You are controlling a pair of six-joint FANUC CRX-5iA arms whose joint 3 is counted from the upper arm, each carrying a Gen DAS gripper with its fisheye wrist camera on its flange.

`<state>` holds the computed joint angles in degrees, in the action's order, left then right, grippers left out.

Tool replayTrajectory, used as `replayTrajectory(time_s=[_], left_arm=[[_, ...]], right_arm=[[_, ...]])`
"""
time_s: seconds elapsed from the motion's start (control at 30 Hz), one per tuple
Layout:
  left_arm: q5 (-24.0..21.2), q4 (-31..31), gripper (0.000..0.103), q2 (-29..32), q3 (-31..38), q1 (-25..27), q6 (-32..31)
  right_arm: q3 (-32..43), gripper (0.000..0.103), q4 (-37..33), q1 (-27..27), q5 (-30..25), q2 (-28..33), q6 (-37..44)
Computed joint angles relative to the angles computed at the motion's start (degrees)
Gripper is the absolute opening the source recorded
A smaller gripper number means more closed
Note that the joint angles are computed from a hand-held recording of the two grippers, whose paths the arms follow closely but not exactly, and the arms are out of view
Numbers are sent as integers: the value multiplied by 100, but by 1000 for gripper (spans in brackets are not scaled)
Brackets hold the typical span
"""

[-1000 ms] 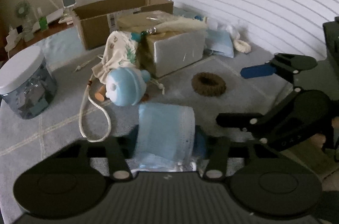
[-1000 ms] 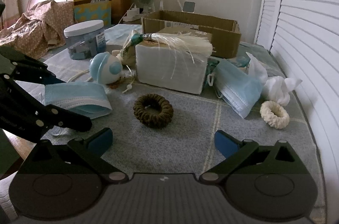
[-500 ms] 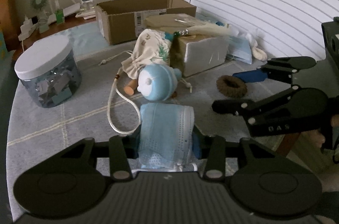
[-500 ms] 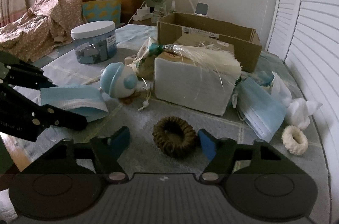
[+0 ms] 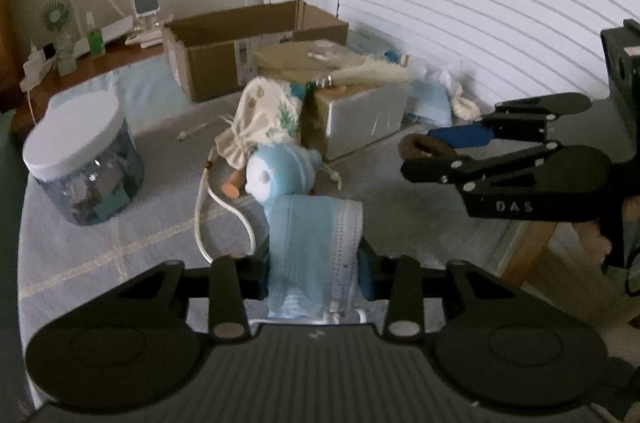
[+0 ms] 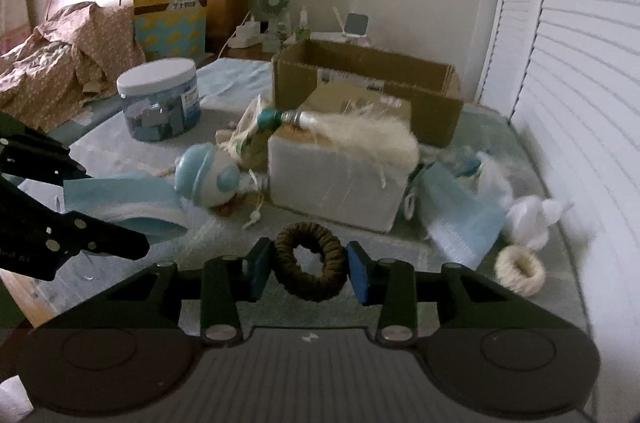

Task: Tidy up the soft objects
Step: 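Grasp the brown hair tie with the right gripper and lift it over the cardboard box, then open the right gripper to drop the hair tie into the cardboard box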

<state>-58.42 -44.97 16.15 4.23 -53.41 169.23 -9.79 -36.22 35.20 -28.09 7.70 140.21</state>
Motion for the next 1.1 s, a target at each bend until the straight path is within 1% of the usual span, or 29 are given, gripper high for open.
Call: replayTrajectory(time_s=[0.07, 0.2, 0.3, 0.43, 0.53, 0.7, 0.87, 0.97, 1.03, 1.07, 1.1], left_arm=[[-73, -36, 38, -48, 28, -26, -39], [-225, -104, 38, -130, 93, -75, -127], [-352, -160, 38, -155, 152, -104, -167], [-443, -230, 38, -197, 168, -114, -178], [-482, -280, 38, -236, 156, -98, -165], [-517, -313, 38, -316, 91, -39, -122], [-624, -304, 38, -392, 23, 55, -63], [-676, -283, 38, -431, -11, 111, -62], [-699, -259, 38, -438, -12, 151, -92], [-702, -246, 38, -443, -13, 177, -122], [-706, -236, 38, -441, -6, 195, -158]], right_arm=[[-17, 45, 149, 30, 46, -92, -148], [97, 45, 115, 7, 47, -226, -144], [268, 45, 272, 62, 106, -198, -372], [697, 45, 424, 116, 122, 48, -530], [1170, 45, 588, 156, 52, 377, -728], [2091, 45, 1139, 286, -4, 1115, -1344], [3188, 45, 1626, 369, -400, 1942, -1935], [3652, 46, 1877, 429, -509, 2331, -2205], [3922, 54, 1960, 444, -615, 2553, -2318], [4080, 67, 1933, 431, -693, 2662, -2364], [4192, 74, 1898, 413, -796, 2732, -2377]])
